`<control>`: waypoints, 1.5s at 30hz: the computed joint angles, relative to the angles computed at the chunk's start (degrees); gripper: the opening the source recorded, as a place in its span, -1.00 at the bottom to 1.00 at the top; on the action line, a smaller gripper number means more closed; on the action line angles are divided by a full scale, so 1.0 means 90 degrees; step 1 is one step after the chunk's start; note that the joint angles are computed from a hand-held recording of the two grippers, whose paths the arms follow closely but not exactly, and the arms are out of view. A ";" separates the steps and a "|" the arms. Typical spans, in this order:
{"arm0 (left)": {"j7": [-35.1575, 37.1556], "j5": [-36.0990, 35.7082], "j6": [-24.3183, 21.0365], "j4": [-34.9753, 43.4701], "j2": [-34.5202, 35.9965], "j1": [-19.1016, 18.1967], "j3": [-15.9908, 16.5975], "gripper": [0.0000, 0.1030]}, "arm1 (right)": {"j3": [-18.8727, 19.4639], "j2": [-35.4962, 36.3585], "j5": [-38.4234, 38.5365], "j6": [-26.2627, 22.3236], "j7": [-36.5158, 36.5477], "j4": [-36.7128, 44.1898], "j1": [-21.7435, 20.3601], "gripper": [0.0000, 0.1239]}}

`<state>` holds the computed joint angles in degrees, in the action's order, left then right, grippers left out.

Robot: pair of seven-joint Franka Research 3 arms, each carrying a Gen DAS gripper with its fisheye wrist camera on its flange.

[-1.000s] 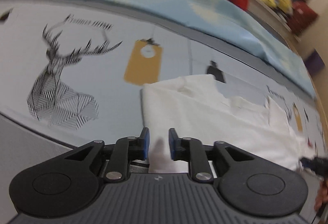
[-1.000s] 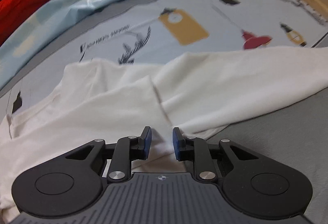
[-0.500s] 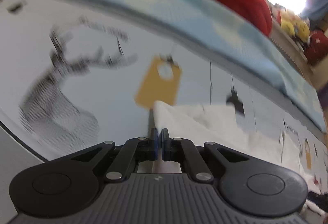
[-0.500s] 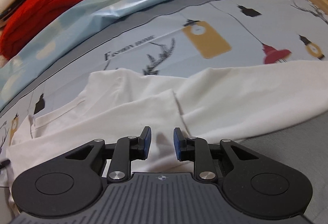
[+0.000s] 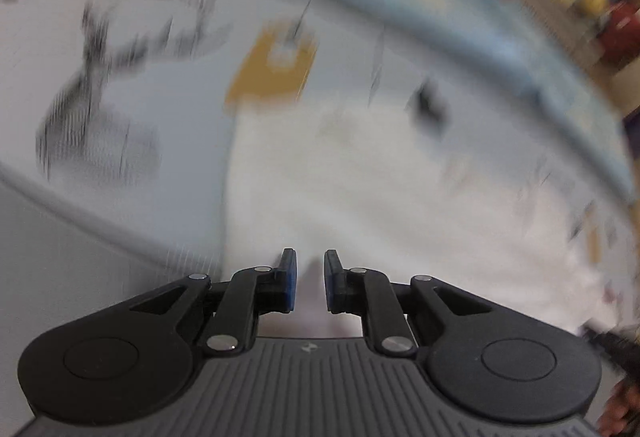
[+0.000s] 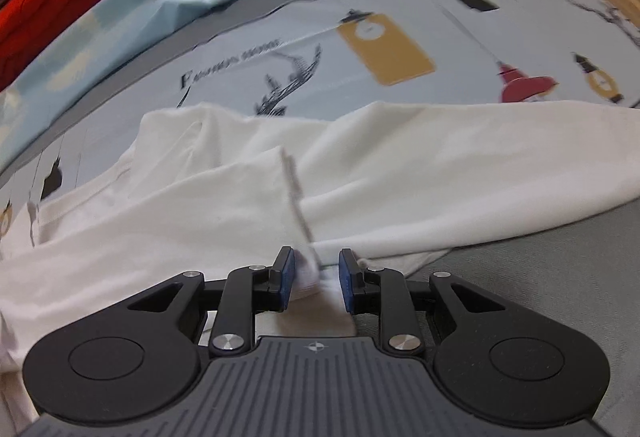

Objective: Fold small clothes

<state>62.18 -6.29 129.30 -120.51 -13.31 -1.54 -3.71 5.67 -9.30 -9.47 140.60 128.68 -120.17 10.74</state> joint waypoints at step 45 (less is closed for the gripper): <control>-0.0201 0.0421 0.0379 0.0202 -0.0560 -0.0239 -0.0016 -0.26 | 0.3789 -0.1822 -0.3602 0.3424 0.3553 -0.1096 -0.6391 -0.96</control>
